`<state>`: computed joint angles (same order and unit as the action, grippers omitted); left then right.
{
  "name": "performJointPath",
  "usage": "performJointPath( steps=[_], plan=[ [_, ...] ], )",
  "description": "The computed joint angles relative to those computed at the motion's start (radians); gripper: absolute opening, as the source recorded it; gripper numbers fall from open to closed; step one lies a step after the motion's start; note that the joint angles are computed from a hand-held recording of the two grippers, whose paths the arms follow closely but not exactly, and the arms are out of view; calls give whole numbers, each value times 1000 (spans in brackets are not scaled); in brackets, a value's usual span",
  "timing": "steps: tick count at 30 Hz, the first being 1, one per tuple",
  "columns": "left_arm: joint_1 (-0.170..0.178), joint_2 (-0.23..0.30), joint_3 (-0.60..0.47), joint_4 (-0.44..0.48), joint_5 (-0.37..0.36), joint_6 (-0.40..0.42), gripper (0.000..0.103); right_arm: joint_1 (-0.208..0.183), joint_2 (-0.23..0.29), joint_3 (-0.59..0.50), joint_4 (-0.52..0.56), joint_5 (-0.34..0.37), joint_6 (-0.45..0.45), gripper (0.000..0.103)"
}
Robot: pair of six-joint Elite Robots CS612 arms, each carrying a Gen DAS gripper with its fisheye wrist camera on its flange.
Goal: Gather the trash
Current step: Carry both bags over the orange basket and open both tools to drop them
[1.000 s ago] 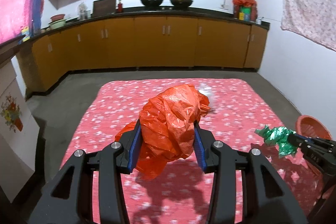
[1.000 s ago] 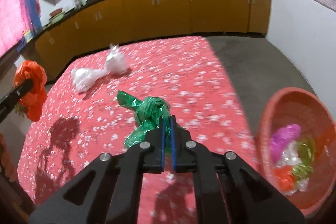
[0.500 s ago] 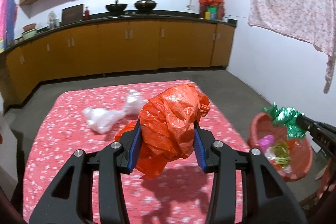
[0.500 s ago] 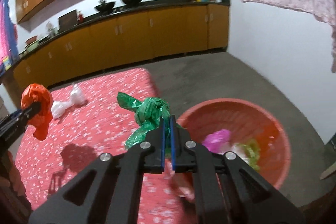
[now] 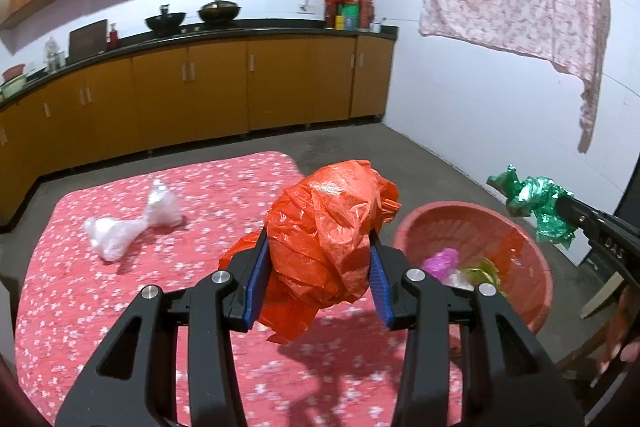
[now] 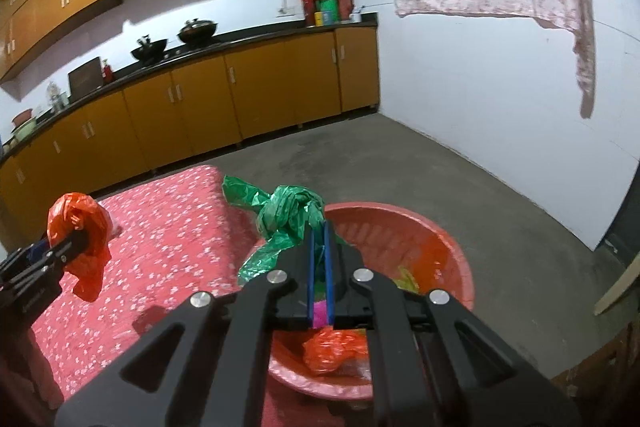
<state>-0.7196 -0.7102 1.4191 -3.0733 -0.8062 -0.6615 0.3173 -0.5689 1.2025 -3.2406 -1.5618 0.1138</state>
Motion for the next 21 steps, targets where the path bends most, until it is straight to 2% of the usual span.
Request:
performJointPath(
  steps=[7, 21],
  plan=[
    [-3, 33, -61, -19, -50, 71, 44, -13, 0, 8, -17, -25, 31, 6],
    [-5, 89, -162, -7, -131, 145, 44, -32, 5, 5, -22, -70, 52, 6]
  ],
)
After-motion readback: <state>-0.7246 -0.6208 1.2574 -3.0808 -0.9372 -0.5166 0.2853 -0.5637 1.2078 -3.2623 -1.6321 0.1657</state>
